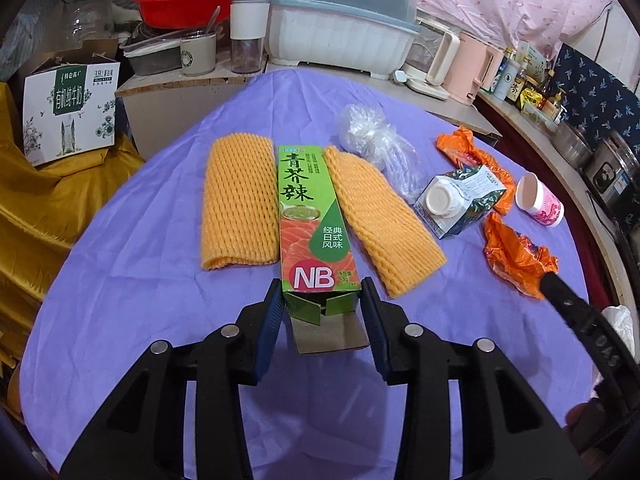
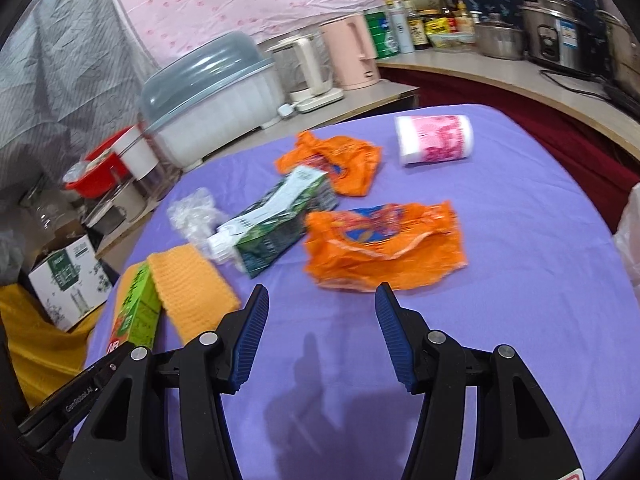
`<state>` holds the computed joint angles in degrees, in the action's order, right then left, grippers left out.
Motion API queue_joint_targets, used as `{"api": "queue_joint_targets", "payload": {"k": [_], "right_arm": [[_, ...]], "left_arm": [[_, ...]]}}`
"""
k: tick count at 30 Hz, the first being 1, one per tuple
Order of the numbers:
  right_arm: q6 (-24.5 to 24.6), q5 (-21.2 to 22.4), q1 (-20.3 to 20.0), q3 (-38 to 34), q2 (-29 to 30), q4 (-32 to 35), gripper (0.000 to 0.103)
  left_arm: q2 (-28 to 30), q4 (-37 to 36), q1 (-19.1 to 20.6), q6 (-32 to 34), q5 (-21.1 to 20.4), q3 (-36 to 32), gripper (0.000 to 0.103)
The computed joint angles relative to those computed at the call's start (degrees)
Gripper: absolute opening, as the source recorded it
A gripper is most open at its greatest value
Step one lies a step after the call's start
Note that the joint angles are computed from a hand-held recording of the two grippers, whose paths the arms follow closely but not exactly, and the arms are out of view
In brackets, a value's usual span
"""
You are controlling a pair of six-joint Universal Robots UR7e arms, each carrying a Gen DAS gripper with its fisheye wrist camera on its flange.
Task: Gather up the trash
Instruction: 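Grasp the green NB wasabi box with the left tool, then grasp and lift an orange foam mesh sleeve with the right tool while the left tool holds the box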
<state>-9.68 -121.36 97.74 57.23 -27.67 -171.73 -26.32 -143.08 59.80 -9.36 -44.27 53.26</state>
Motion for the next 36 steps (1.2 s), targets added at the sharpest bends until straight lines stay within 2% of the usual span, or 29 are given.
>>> {"api": "queue_joint_targets", "payload": {"k": [2, 13, 19, 21, 26, 30, 36], "right_arm": [[0.18, 1.66, 0.16, -2.8, 1.95, 2.75, 0.054], [1.23, 4.08, -0.15, -17.77, 11.24, 14.77, 0.051], [-0.77, 4.57, -0.16, -23.03, 14.31, 17.95, 0.041], [-0.93, 5.39, -0.23, -23.94, 14.68, 19.36, 0.025], [-2.11, 6.49, -0.09, -23.31, 14.33, 19.86, 0.01], [-2.36, 7.19, 0.25, -17.95, 11.25, 16.59, 0.009], [-3.16, 8.45, 1.1, -7.82, 4.85, 9.73, 0.009]], "left_arm": [[-0.16, 0.46, 0.07, -0.17, -0.46, -0.01, 0.038], [1.32, 5.39, 1.64, -3.1, -2.33, -4.03, 0.037], [1.39, 7.78, 3.21, -5.82, -6.6, -5.88, 0.037], [1.5, 7.57, 3.17, -5.35, -6.16, -5.92, 0.037], [1.47, 7.69, 3.09, -5.42, -5.83, -5.84, 0.037], [0.73, 6.96, 2.87, -5.33, -5.92, -4.81, 0.037], [-2.33, 2.27, 0.89, -3.24, -5.4, 0.67, 0.037]]}}
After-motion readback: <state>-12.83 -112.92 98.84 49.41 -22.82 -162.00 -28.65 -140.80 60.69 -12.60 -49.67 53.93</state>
